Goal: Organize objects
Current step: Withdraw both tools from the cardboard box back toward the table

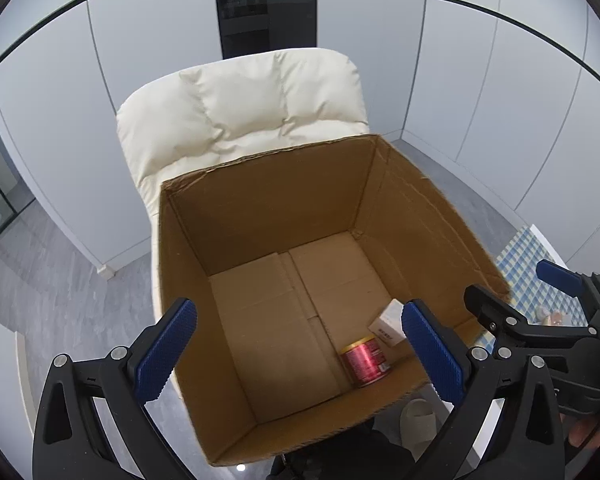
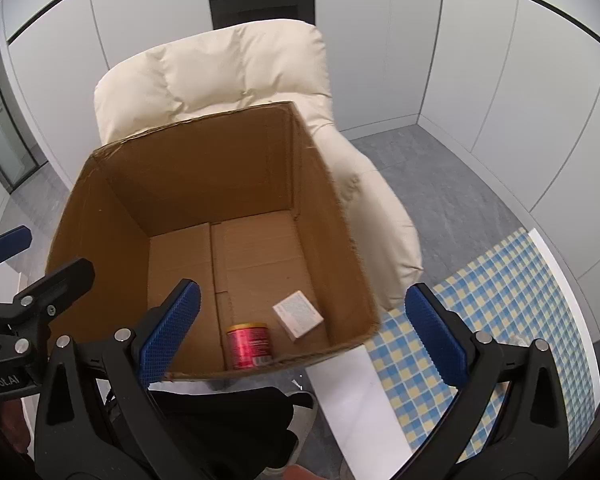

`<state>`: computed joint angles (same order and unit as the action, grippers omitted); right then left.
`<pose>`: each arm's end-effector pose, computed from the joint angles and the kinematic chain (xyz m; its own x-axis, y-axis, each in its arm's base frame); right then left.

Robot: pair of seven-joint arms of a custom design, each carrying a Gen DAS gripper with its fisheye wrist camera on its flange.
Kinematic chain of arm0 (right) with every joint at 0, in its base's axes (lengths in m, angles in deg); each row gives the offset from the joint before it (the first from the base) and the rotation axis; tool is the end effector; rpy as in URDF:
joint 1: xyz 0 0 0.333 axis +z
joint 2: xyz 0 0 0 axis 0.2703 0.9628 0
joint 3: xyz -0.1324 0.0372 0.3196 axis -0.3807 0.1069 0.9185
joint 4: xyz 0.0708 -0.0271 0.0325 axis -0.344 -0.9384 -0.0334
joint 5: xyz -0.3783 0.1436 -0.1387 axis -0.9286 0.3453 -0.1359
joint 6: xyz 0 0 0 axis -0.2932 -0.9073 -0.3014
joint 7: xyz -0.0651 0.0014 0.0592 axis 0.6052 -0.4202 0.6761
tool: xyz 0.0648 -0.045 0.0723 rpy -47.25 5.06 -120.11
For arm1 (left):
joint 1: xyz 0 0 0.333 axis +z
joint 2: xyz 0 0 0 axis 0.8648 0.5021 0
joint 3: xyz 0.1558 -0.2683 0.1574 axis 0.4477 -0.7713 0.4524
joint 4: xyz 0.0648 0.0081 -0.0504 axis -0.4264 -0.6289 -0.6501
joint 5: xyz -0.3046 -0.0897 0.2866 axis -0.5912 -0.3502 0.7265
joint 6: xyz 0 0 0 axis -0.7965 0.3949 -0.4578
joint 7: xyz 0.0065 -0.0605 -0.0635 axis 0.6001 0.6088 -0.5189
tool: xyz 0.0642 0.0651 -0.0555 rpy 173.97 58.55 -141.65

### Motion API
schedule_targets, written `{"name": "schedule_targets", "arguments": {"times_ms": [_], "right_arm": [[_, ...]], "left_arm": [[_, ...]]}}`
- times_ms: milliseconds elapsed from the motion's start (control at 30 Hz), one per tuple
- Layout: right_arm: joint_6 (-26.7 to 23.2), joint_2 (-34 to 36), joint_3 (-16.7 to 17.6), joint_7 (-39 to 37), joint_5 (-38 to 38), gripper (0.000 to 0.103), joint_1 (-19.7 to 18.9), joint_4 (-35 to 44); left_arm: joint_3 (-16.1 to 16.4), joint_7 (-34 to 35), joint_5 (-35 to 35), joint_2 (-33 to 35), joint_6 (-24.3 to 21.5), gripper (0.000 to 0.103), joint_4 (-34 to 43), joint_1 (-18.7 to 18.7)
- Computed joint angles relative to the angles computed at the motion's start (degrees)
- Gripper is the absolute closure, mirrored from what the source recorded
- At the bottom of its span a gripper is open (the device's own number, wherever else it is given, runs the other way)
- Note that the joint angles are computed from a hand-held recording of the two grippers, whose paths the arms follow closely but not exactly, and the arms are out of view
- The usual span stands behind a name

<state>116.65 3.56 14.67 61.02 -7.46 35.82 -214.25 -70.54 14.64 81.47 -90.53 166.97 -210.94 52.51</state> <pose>0.4223 0.2635 0.5047 0.0917 -0.9950 -0.0387 -0.7913 -0.0493 -0.6094 0.3940 -0.2634 0.5326 -0.0404 -0.9991 -0.0121 -0.7856 0.0393 -0.6175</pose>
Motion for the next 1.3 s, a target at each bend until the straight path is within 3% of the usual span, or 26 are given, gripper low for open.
{"name": "schedule_targets", "arguments": {"times_ms": [733, 1300], "right_arm": [[-3.0, -9.7, -1.8, 1.4, 1.6, 0.000, -3.9, -8.1], [-6.2, -19.0, -3.0, 3.0, 2.4, 0.000, -6.9, -14.7]], "left_arm": [[-2.0, -1.9, 1.9, 4.9, 1.7, 0.001, 4.1, -3.3], [-2.4, -2.1, 3.8, 9.8, 2.1, 0.001, 8.0, -7.8]]}}
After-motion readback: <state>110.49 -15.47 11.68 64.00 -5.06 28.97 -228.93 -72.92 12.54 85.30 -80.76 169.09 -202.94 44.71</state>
